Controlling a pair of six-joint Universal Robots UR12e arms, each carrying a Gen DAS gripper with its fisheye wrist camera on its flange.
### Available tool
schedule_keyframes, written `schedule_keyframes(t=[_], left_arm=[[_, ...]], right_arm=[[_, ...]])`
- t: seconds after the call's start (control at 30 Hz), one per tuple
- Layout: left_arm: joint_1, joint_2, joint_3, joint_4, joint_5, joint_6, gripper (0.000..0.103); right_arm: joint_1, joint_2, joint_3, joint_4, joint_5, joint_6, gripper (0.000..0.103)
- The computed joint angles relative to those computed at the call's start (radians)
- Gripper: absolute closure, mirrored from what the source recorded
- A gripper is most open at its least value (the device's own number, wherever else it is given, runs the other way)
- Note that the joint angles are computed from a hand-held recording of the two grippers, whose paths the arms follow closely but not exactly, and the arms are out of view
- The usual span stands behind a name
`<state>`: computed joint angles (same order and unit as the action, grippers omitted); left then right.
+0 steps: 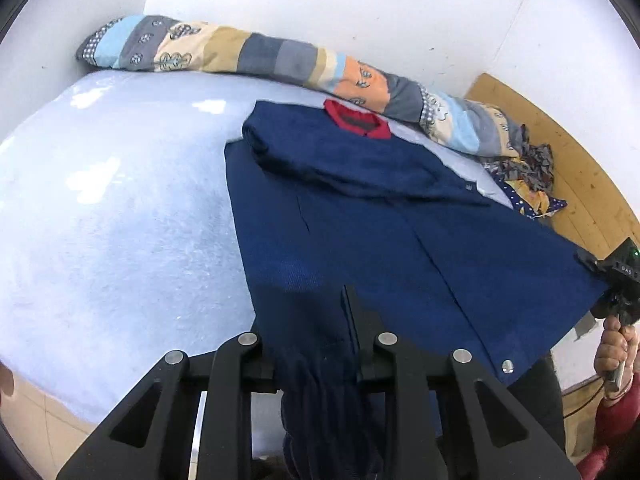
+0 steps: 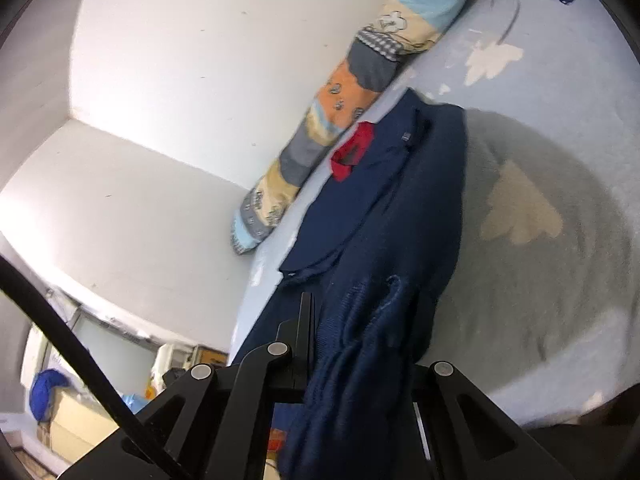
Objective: Fold large clothes
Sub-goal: 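Carry the hem over the jacket and lay it onto the collar with both grippers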
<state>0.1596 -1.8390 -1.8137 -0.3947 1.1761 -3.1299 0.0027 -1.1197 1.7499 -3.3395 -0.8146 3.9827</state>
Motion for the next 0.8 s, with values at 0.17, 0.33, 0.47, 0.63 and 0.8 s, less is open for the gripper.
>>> schedule_keyframes(t=[0.17,0.33,0.47,0.63,0.8], left_arm=[[0.018,0.069,-0.067,0.002,-0.005,-0.019,0.080],[0.035,0.125,-0.128,0.030,-0.051,-0.047,0.080],[0.043,0.133,-0.123,0.043,-0.067,-0.049,0.080],[0.036,0.076,-0.026,0.078,-0.065,-0.083,0.080],[0.021,-0.036,0.154,0.050,-0.048,-0.121,0.080]], right_arm=[[0.004,-0.034,0.034,0.003,0.024,-0.015,0.096],[-0.017,-0.070,0.097,-0.060,0.071,0.004,0.096],[-0.017,-0.078,0.105,-0.103,0.076,-0.003,0.096],[-0.013,-0.030,0.018,-0.130,0.066,0.023,0.096],[-0.011,0.033,-0.112,-0.119,0.026,0.062,0.096]])
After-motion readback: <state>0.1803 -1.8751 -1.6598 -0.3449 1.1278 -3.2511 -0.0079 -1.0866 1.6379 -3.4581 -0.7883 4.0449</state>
